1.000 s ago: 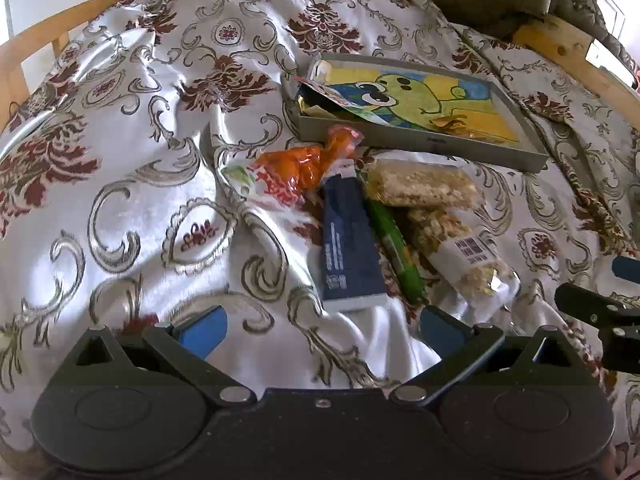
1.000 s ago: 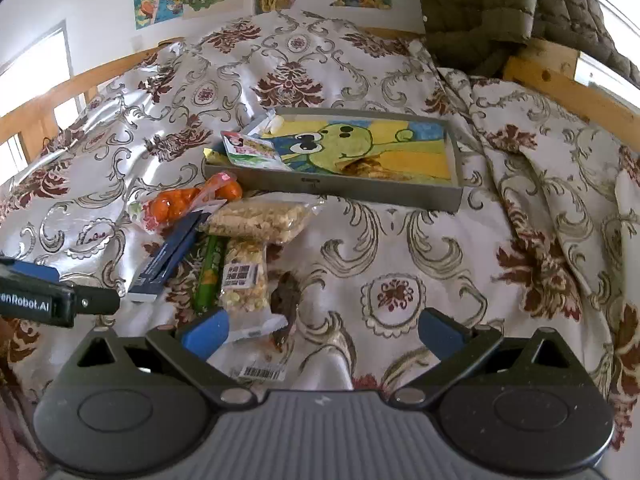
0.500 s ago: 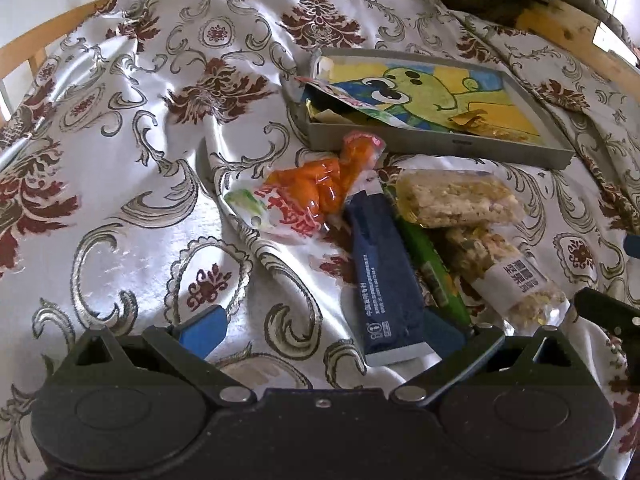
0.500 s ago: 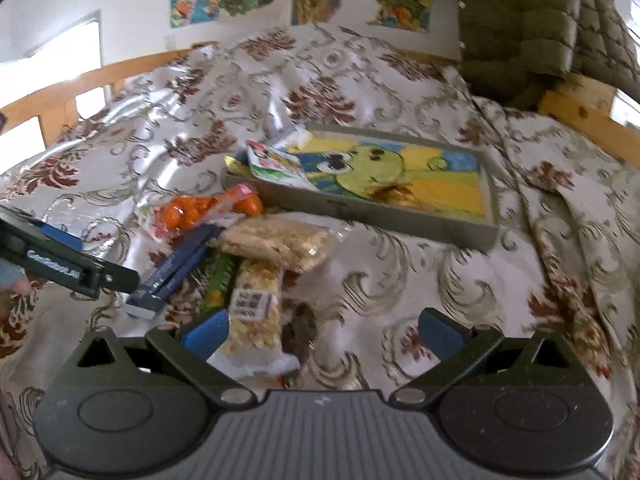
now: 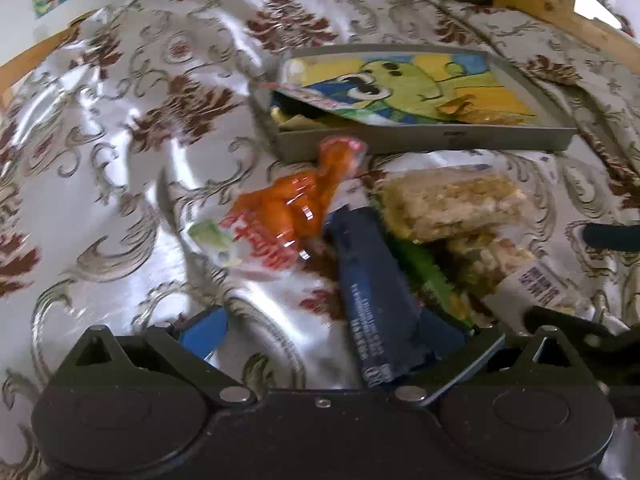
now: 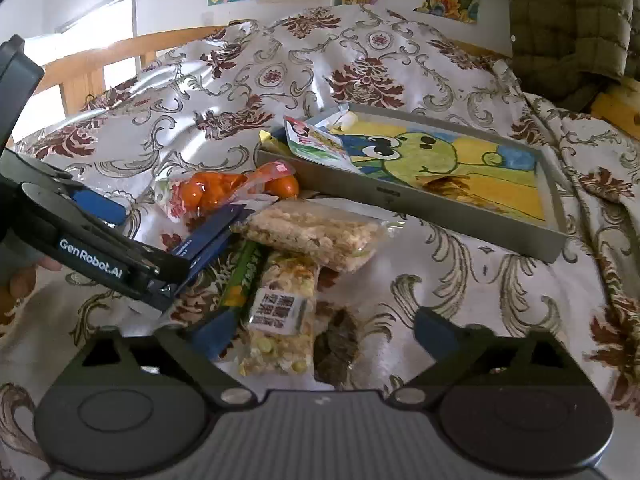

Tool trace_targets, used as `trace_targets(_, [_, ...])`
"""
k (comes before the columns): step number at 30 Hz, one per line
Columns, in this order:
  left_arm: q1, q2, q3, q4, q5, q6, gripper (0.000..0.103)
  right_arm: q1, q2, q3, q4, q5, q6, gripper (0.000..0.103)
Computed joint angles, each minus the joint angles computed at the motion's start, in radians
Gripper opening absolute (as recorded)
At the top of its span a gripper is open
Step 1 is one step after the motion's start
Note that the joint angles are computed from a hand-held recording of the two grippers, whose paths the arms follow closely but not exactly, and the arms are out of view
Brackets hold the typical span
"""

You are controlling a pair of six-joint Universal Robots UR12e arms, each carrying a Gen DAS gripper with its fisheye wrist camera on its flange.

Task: Organize snacks
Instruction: 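Move the right tool to the nut bar while the left tool approaches the blue bar, then close the right tool on the nut bar while the left tool grasps the blue bar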

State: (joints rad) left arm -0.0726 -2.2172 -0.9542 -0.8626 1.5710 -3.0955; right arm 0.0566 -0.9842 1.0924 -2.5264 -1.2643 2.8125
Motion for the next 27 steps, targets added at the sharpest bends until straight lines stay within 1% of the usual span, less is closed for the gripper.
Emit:
trace_targets(2, [0.002, -0.002, -0.001, 0.011, -0.018, 0.008, 0.1, 0.002, 0.007, -0.007, 0.001, -0.002, 0.01, 0.084])
trace_targets(3, [0.002, -0.003, -0.001, 0.014, -0.022, 0.012, 0.099, 0.003, 0.01, -0.014, 0.01, -0.001, 0.013, 0.083])
trace_targets(5, [0.004, -0.004, -0.004, 0.027, -0.035, 0.018, 0.095, 0.006, 0.013, -0.018, 0.011, -0.004, 0.011, 0.077])
trace_targets(6, [0.006, -0.005, -0.003, 0.031, -0.044, 0.014, 0.095, 0.007, 0.015, -0.018, 0.009, -0.004, 0.005, 0.075])
trace_targets(8, [0.009, -0.01, 0.003, 0.036, -0.062, 0.001, 0.093, 0.009, 0.016, -0.021, 0.013, 0.0, 0.002, 0.069])
trace_targets(11, [0.012, -0.018, 0.008, 0.054, -0.084, -0.011, 0.089, 0.012, 0.019, -0.024, 0.017, 0.0, -0.006, 0.064])
trace_targets(13, [0.012, -0.027, 0.02, 0.045, -0.082, -0.014, 0.086, 0.015, 0.023, -0.03, 0.033, -0.004, -0.013, 0.061])
trace_targets(15, [0.014, -0.032, 0.024, 0.044, -0.088, -0.033, 0.084, 0.017, 0.027, -0.038, 0.053, -0.004, -0.018, 0.059])
trace_targets(17, [0.016, -0.032, 0.026, 0.047, -0.093, -0.065, 0.076, 0.018, 0.032, -0.051, 0.081, 0.0, -0.014, 0.053])
trace_targets(18, [0.016, -0.031, 0.022, 0.056, -0.097, -0.075, 0.074, 0.019, 0.033, -0.054, 0.088, 0.003, -0.009, 0.051])
trace_targets(19, [0.017, -0.029, 0.018, 0.064, -0.099, -0.079, 0.07, 0.019, 0.035, -0.057, 0.089, 0.007, -0.004, 0.048])
trace_targets(20, [0.016, -0.027, 0.015, 0.068, -0.098, -0.079, 0.068, 0.019, 0.036, -0.058, 0.091, 0.011, -0.003, 0.044])
trace_targets(21, [0.015, -0.026, 0.013, 0.07, -0.095, -0.077, 0.066, 0.019, 0.035, -0.059, 0.094, 0.014, -0.002, 0.043])
trace_targets(23, [0.012, -0.023, 0.009, 0.074, -0.087, -0.068, 0.058, 0.021, 0.034, -0.057, 0.092, 0.006, -0.003, 0.042])
trace_targets(24, [0.009, -0.02, 0.007, 0.076, -0.079, -0.056, 0.056, 0.022, 0.033, -0.056, 0.092, 0.003, -0.003, 0.042])
trace_targets(26, [0.006, -0.016, 0.0, 0.084, -0.071, -0.03, 0.047, 0.023, 0.031, -0.054, 0.093, -0.004, -0.002, 0.042])
trace_targets(27, [0.005, -0.015, -0.003, 0.088, -0.071, -0.02, 0.046, 0.023, 0.029, -0.053, 0.093, -0.009, -0.002, 0.042])
